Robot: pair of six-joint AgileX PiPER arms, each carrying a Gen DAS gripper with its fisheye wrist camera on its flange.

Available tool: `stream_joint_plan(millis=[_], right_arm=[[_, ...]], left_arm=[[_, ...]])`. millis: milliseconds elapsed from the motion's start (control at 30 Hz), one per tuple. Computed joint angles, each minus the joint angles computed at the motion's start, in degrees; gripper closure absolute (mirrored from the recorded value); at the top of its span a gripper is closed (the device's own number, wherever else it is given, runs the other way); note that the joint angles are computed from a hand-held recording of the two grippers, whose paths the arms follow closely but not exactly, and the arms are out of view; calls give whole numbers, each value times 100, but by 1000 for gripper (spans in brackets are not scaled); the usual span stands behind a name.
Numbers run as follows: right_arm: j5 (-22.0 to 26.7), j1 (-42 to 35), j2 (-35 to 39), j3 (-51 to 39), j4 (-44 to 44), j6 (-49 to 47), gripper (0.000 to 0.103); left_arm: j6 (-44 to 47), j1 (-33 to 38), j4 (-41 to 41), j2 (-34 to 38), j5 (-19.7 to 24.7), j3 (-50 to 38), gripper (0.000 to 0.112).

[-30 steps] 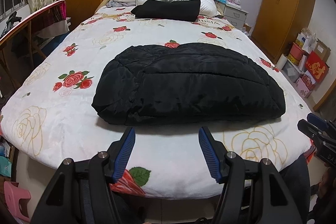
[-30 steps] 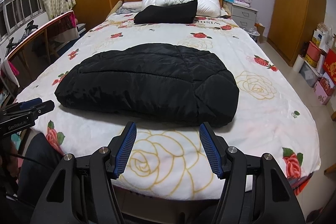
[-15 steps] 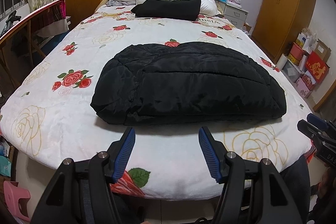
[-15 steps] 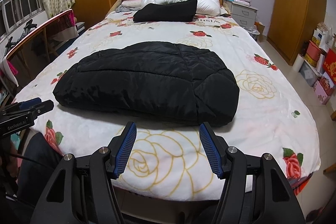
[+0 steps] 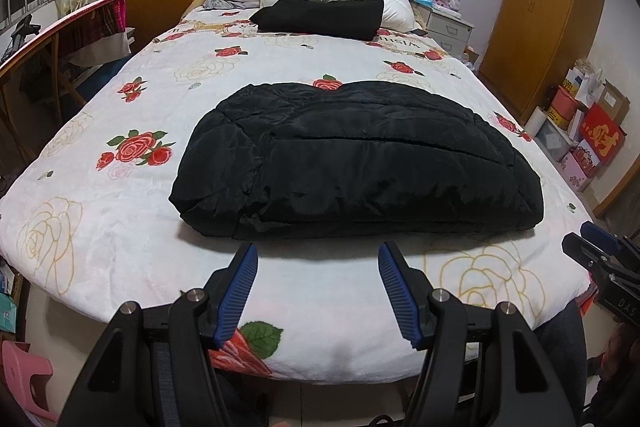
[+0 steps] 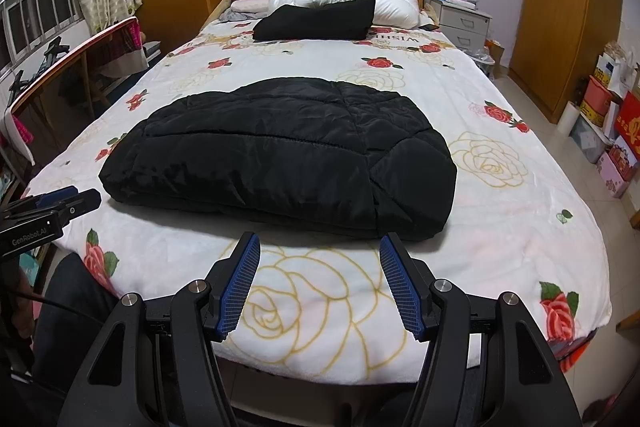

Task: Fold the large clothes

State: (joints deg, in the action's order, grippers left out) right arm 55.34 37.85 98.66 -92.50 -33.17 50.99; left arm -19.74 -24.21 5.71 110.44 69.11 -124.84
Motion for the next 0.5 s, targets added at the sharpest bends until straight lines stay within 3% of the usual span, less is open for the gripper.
stream_joint_plan(millis=[500], right_arm=[[16, -6, 3, -21, 11, -23, 40]], left_arm=[[-153, -40, 67, 2, 34, -50, 47]])
